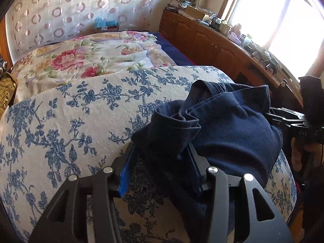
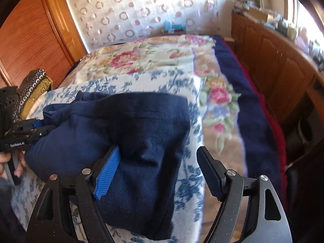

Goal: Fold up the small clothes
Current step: 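Lift the folded shirt with both tools and carry it toward the clothes stack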

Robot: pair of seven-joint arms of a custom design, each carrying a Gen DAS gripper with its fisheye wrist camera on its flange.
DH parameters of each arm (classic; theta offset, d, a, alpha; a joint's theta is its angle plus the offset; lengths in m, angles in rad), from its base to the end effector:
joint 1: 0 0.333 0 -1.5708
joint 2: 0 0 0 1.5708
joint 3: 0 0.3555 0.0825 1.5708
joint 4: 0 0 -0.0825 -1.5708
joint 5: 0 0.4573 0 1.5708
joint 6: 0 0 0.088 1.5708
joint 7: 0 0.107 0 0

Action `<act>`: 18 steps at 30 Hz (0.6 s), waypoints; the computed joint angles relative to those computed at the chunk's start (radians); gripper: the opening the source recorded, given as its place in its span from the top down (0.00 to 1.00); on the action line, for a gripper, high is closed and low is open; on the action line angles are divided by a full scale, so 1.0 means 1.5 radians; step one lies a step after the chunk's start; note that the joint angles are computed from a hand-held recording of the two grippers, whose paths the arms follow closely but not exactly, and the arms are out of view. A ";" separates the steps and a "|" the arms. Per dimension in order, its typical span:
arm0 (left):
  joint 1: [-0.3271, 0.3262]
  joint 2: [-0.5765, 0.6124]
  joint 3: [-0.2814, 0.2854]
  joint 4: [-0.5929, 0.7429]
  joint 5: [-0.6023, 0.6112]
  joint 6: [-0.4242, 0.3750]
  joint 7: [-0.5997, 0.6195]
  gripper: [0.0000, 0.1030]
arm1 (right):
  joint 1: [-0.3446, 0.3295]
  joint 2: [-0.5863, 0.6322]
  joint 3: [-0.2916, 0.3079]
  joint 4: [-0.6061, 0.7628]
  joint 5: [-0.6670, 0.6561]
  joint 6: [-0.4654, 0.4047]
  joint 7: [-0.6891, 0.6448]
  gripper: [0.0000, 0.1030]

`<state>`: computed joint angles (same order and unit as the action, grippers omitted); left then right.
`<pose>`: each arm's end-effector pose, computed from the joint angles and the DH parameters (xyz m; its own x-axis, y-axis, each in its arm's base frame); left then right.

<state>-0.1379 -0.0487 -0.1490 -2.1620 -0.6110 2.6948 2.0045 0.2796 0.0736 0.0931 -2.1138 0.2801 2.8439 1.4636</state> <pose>0.6080 -0.1606 0.4802 -0.3172 -0.9101 0.2668 -0.8079 0.1120 -0.5785 0.6231 0.2269 0.4517 0.2864 -0.9431 -0.1690 -0.7891 -0.1321 -0.5999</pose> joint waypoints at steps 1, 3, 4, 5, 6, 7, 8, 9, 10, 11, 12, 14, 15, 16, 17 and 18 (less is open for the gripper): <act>-0.001 0.000 0.000 -0.001 -0.002 0.003 0.002 0.53 | -0.003 0.002 0.005 0.001 0.027 -0.002 -0.019 0.23; -0.002 0.002 -0.001 -0.001 -0.010 0.009 0.012 0.52 | -0.010 0.004 0.015 0.002 0.094 -0.008 -0.069 0.24; -0.002 0.002 0.000 0.000 -0.013 0.009 0.013 0.52 | -0.011 0.004 0.017 0.003 0.116 -0.011 -0.087 0.23; -0.002 0.002 0.000 0.000 -0.019 0.008 0.015 0.52 | -0.012 0.005 0.018 0.005 0.135 -0.016 -0.103 0.24; -0.002 0.002 0.001 0.000 -0.029 0.007 0.020 0.52 | -0.010 0.004 0.019 0.003 0.142 -0.010 -0.113 0.27; -0.002 0.001 0.002 0.001 -0.043 0.006 0.030 0.52 | -0.011 0.004 0.022 0.004 0.164 -0.013 -0.136 0.37; -0.003 0.001 0.004 0.000 -0.073 0.006 0.055 0.52 | -0.019 0.004 0.033 0.009 0.219 -0.027 -0.190 0.47; -0.003 0.003 0.006 0.002 -0.097 0.005 0.078 0.53 | -0.013 0.003 0.029 0.009 0.228 -0.028 -0.200 0.49; -0.003 0.003 0.006 0.003 -0.111 0.000 0.091 0.60 | -0.009 0.004 0.026 0.009 0.225 -0.025 -0.203 0.52; -0.001 0.003 0.009 0.006 -0.137 -0.015 0.109 0.67 | -0.009 0.004 0.027 0.010 0.245 -0.031 -0.224 0.58; 0.001 0.002 0.011 0.008 -0.168 -0.026 0.127 0.72 | -0.012 0.005 0.029 0.013 0.279 -0.040 -0.248 0.64; 0.004 -0.004 0.013 0.007 -0.201 -0.038 0.144 0.86 | -0.012 0.003 0.029 0.015 0.321 -0.053 -0.284 0.75; 0.004 -0.011 0.014 0.004 -0.226 -0.040 0.163 0.87 | -0.010 -0.001 0.030 0.012 0.341 -0.047 -0.305 0.78; 0.005 -0.020 0.016 -0.001 -0.245 -0.045 0.176 0.88 | -0.005 -0.004 0.027 0.008 0.333 -0.036 -0.299 0.78; 0.004 -0.029 0.017 -0.005 -0.254 -0.043 0.184 0.90 | 0.000 -0.009 0.025 0.003 0.321 -0.024 -0.290 0.80; 0.002 -0.041 0.020 -0.011 -0.276 -0.041 0.202 0.90 | 0.006 -0.015 0.025 -0.004 0.312 -0.004 -0.288 0.81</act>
